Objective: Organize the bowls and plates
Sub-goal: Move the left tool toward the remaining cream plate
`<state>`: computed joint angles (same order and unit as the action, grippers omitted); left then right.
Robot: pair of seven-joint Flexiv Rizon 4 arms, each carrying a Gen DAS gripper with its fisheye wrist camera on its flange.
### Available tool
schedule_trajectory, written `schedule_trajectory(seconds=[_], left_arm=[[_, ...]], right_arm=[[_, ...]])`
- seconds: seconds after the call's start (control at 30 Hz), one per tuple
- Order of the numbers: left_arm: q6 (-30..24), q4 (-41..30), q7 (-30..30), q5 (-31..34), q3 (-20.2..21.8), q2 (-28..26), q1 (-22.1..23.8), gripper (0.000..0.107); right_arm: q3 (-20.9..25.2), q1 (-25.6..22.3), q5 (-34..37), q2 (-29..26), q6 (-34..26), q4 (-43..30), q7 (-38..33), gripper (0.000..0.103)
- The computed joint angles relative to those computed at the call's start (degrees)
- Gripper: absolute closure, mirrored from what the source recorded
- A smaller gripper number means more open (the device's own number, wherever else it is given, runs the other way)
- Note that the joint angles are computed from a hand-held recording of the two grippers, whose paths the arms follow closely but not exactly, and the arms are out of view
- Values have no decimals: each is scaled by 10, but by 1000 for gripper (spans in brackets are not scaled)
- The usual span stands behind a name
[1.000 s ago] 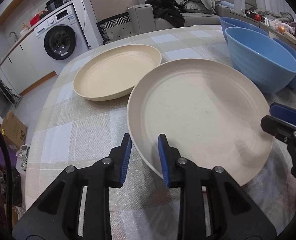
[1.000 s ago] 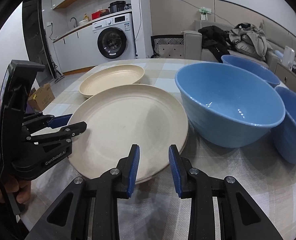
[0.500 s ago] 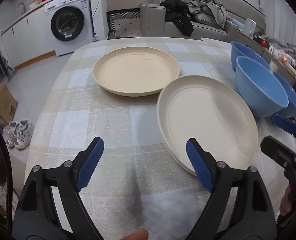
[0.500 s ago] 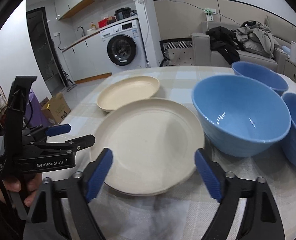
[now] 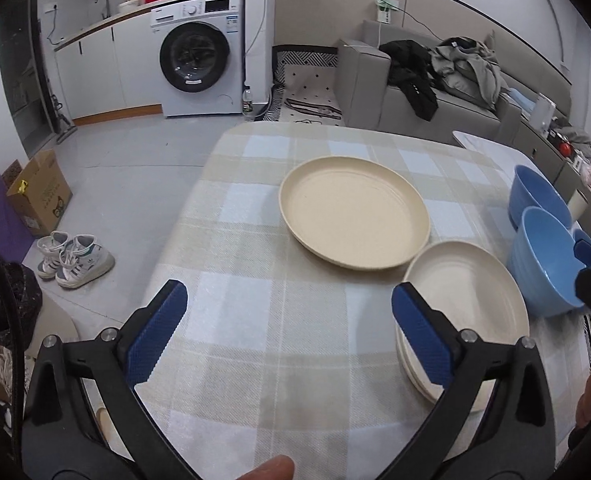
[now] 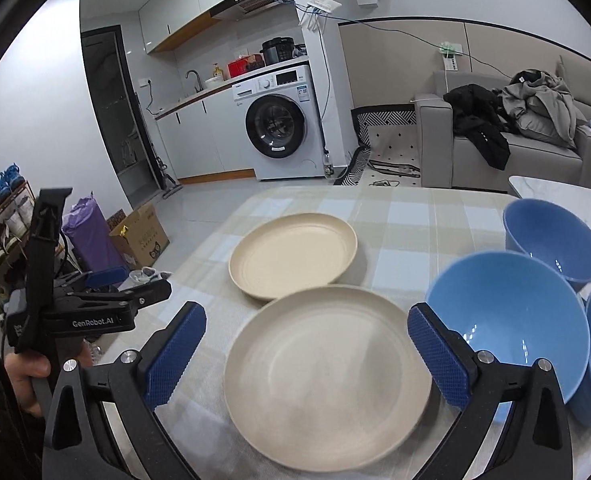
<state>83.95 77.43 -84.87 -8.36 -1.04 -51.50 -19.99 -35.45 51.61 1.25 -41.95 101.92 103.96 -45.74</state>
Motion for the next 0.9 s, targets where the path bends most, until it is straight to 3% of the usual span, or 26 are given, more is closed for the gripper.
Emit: schedule_trajectory(seconds=[0.13,0.3,0.4,0.5,0.77,0.9], left_arm=[[-24,-35,-18,-2,23,-9,-10,5],[-70,-97,-41,10,46,-31,-16,5],[-98,-137,-53,15,44,-48,-11,5],[-131,-184,-68,21,45,-68,-9,5],[-229,-350,-90,40,42,-152,-1,5],[-305,-481,-95,39,36,-222,6,5]], right_arm=[[69,-69,-26,18,-13,-32,-8,0],[97,-112,-72,18,-47,-70,-4,0],[175,-182,-99,16,-58,-104,-6,0],[220,-229,-119,8,-81,-135,0,0],[290,-305,-158,-21,-136,-216,10,0],[322,-334,-170,-49,-182,-269,2,0]])
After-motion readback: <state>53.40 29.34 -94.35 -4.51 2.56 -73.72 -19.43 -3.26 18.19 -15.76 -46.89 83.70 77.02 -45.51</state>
